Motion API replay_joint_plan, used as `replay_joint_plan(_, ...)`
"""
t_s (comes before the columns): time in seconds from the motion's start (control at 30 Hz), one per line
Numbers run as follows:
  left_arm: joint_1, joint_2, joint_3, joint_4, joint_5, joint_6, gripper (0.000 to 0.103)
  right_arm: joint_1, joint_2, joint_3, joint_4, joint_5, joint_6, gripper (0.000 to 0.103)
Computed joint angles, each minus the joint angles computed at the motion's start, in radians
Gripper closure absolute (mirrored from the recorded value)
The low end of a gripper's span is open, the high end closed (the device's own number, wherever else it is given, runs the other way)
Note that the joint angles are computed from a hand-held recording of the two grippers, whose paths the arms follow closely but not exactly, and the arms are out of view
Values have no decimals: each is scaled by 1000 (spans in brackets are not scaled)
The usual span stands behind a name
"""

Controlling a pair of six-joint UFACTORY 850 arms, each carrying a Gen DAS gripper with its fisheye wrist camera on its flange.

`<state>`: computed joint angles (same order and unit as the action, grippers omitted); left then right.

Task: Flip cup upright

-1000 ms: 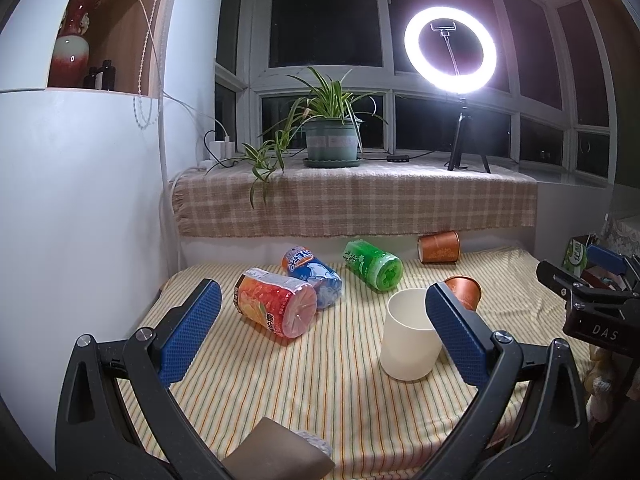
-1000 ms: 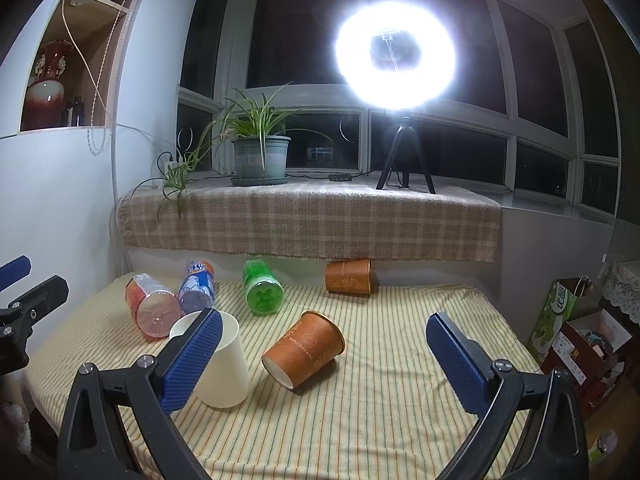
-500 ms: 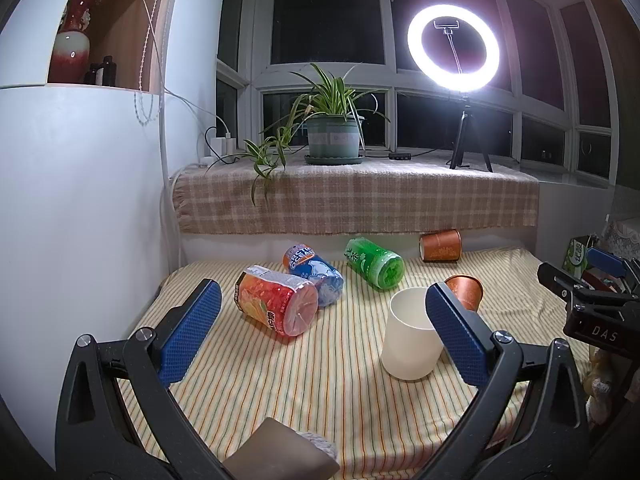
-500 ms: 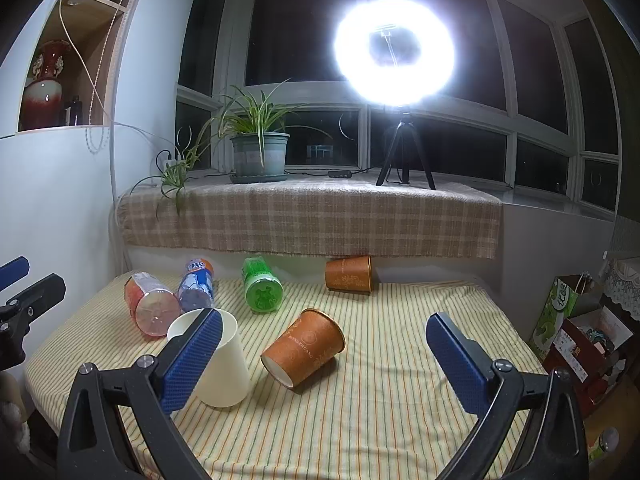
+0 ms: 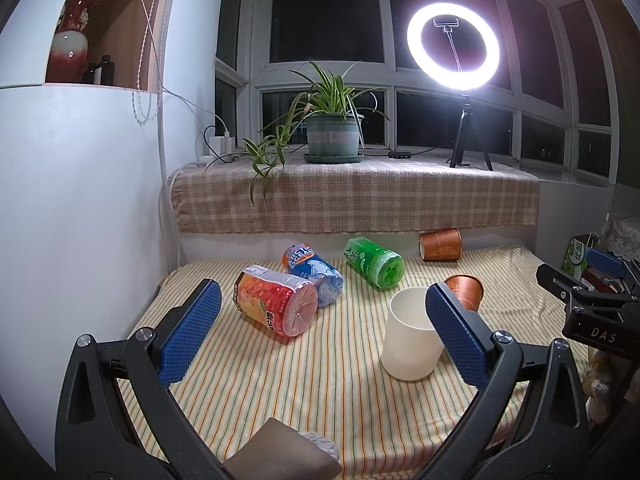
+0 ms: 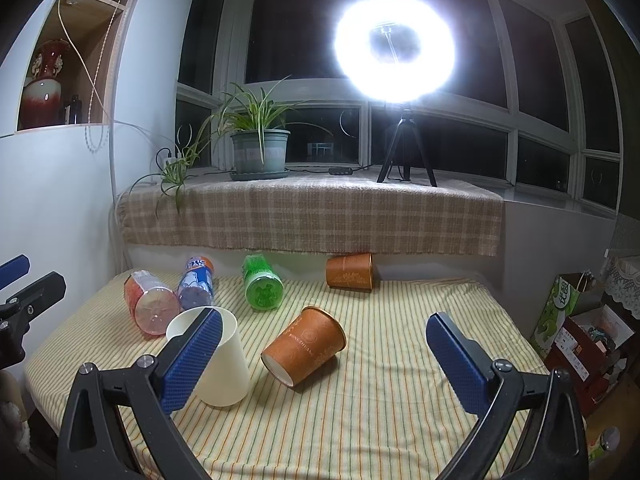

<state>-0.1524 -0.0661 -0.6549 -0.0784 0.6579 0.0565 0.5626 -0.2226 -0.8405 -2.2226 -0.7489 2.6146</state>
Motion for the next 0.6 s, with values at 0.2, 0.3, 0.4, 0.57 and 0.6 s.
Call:
replay_joint_plan(0.2,-1,-1,-2,-2,-2,2,0,-2,-1,-3,2,3,-3,0)
replay_joint_plan(0.3,-1,-7,-5,0,0,2,0,-3,-4,-6,2,8,-3,0)
replay_joint_plan(0.4,-1,-8,-2,1,0,-3,0,-2,-6,-6,0,6,-3,0)
replay_joint_plan(0.57,-1,-16,-5,-1,3,6,0,-3,-8,-9,4,8,-5,0)
replay_joint_plan(0.6,-1,-20,-11,1,0,5,0,-2,-8,-8,4,8,-4,0)
